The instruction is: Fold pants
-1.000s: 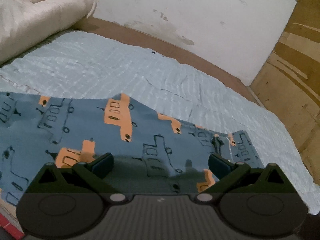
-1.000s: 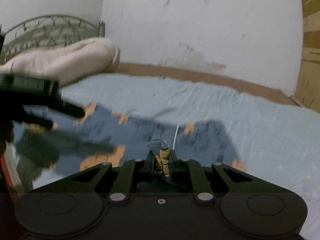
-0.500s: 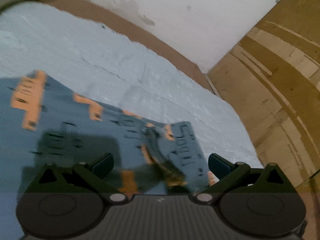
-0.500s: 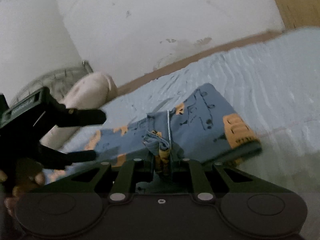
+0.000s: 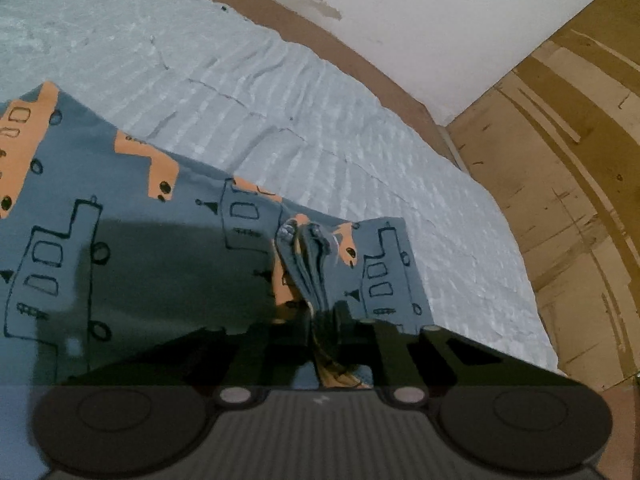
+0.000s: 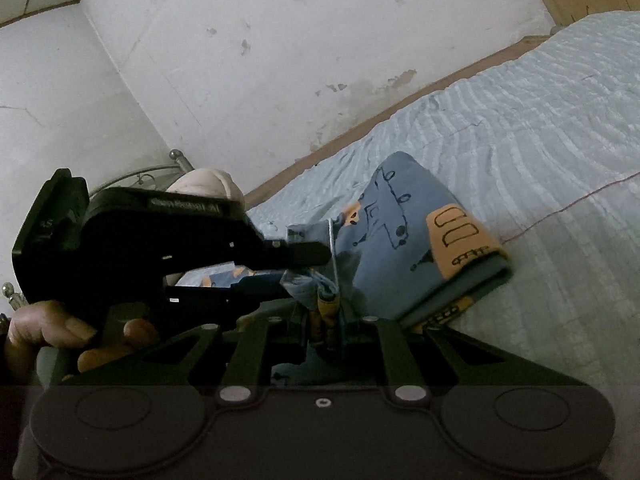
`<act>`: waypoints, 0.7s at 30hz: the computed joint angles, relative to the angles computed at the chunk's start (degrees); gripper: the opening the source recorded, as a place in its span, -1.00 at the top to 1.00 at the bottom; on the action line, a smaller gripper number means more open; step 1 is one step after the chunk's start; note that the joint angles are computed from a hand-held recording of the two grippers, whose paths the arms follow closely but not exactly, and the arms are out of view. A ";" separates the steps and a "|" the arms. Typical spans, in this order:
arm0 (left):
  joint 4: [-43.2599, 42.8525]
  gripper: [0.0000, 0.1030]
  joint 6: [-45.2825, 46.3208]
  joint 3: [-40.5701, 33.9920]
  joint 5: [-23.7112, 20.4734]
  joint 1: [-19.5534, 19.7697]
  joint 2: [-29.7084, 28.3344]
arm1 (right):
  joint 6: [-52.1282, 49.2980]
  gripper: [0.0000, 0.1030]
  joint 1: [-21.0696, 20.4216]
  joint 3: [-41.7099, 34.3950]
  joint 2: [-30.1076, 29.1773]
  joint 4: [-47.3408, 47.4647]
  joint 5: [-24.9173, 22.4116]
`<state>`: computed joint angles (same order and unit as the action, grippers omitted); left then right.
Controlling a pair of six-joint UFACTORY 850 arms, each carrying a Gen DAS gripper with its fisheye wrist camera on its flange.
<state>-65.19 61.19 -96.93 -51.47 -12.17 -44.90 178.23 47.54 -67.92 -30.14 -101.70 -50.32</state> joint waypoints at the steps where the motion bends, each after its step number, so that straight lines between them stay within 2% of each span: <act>1: -0.33 0.80 0.77 0.37 0.35 -0.14 0.31 | -0.68 0.73 -0.02 -0.23 -0.10 0.39 0.05; 7: -1.86 0.81 7.12 1.83 1.61 -0.32 2.87 | -11.25 0.69 0.69 -4.00 -1.14 6.77 -1.38; 14: -0.33 0.82 8.15 -0.51 -1.14 2.35 3.72 | -21.38 0.69 2.04 -8.91 -2.29 9.34 -4.95; 21: 1.47 0.82 6.60 -1.89 -1.80 6.63 3.46 | -31.51 0.69 2.95 -15.23 -4.70 9.16 -1.83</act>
